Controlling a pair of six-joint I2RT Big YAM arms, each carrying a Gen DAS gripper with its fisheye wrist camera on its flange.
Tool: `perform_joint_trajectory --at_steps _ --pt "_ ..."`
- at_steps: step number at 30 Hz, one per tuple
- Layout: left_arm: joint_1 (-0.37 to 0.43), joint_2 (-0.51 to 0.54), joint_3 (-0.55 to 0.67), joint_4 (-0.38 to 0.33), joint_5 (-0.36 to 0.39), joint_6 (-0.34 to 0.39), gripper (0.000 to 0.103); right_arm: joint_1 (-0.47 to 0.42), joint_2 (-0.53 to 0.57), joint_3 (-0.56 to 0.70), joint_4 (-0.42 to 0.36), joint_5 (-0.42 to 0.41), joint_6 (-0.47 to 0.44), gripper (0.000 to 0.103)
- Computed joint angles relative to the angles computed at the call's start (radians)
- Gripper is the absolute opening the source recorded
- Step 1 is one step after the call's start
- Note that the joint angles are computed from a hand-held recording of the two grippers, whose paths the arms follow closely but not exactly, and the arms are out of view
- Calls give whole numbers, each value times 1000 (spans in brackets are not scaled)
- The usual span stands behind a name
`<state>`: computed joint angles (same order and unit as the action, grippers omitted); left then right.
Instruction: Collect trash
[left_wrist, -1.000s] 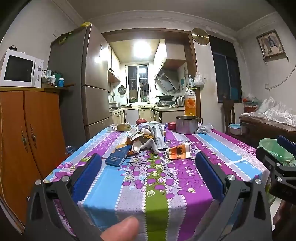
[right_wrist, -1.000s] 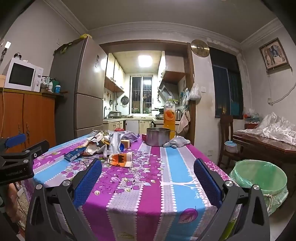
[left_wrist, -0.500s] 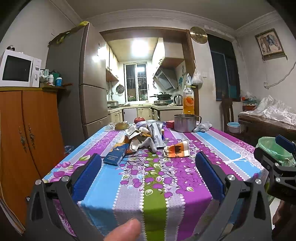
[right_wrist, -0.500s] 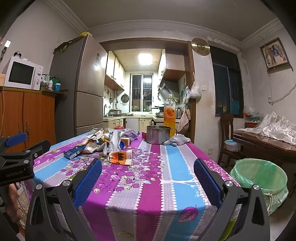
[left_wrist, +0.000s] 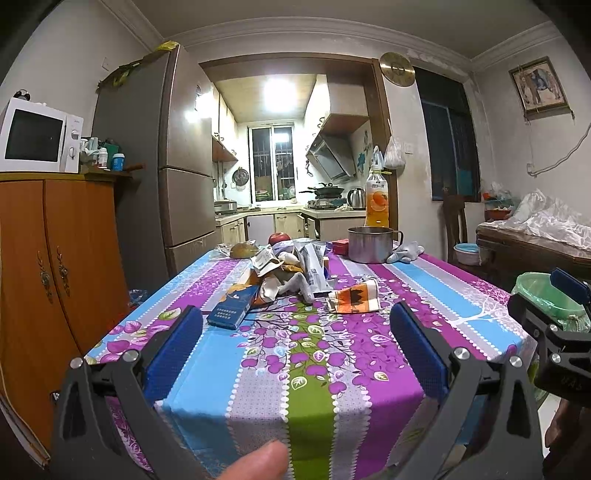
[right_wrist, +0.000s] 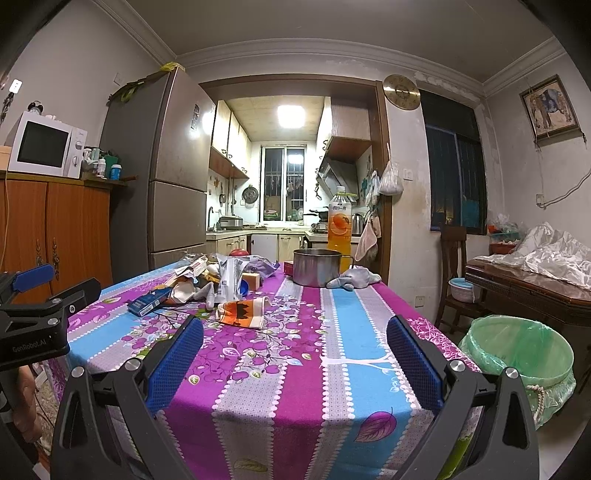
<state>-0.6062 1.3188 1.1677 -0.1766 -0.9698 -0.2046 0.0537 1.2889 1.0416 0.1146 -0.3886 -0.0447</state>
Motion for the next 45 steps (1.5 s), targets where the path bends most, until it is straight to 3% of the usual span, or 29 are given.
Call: perform_joint_trajectory --at_steps 35,45 --pt "0 -5 0 -11 5 -5 98 2 -3 6 -17 1 -5 99" --pt "23 6 6 -36 38 -18 98 9 18 29 -44 3 -19 99"
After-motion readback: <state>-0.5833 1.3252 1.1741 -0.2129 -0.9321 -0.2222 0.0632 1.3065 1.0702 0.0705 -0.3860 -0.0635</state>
